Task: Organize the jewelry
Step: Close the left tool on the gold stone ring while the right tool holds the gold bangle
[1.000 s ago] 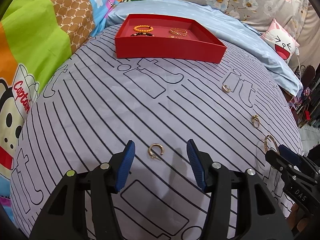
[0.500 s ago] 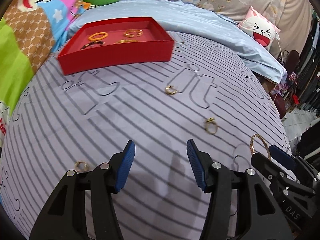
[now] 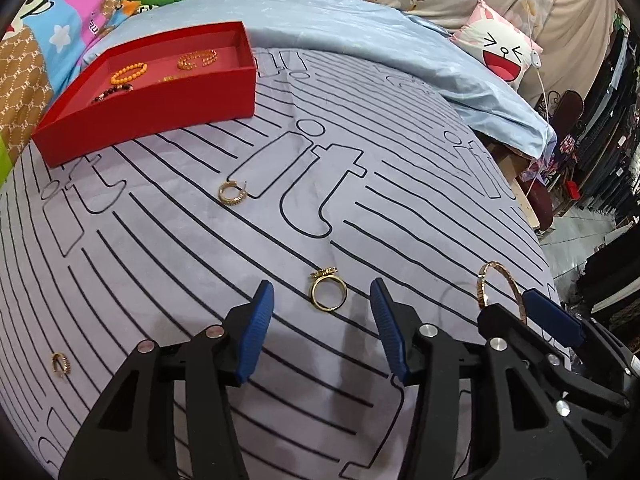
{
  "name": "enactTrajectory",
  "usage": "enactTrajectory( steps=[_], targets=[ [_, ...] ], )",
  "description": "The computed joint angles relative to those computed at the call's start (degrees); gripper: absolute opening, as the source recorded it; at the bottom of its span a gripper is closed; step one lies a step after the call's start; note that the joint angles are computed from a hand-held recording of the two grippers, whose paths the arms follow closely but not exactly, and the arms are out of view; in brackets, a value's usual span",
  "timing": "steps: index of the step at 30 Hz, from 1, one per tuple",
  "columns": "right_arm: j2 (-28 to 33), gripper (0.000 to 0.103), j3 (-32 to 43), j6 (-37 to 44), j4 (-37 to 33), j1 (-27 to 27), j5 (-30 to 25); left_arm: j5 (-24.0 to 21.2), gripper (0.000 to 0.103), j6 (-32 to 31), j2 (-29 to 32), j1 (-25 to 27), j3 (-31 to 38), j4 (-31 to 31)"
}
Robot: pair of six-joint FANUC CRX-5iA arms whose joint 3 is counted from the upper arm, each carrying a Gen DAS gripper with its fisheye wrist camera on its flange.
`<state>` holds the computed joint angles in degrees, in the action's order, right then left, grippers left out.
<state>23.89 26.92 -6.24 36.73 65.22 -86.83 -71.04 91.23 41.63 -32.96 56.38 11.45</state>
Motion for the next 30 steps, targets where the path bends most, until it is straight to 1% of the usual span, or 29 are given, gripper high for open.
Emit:
enactTrajectory(
  steps=[1,5,7,17,23,30],
  targets=[
    [-0.1,0.054,-0.2,0.1,-0.1,-0.2,0.2,0.7,0.043,0.0,-0.2,-0.2,-0.3,-0.5],
    [-0.5,0.054,-0.9,0.2,-0.4,-0.5,0.8,0.8,0.031,-0.6,0.4,-0.4,0.6,-0.4],
    [-0.6,0.054,-1.1,0.0,-0.6,-0.6,1.0,0.6,0.02,-1.0,0.8,-0.1,0.9,0.5],
    [0.3,0.054,0.3,1.3,-1.0,-0.6,2.0,2.4,0.019,-4.6,-2.5,1.6,-5.7,4.8],
    [2.0,0.054,3.0,3.2,-0.7,-0.6,2.5,2.8,0.019,-4.0,-4.6,2.7,-8.0,4.3],
    [5.6,0.054,8.8,7.3,0.1,-0.9,2.6,3.4,0.019,-2.9,-7.0,4.2,-10.0,3.4]
  ],
)
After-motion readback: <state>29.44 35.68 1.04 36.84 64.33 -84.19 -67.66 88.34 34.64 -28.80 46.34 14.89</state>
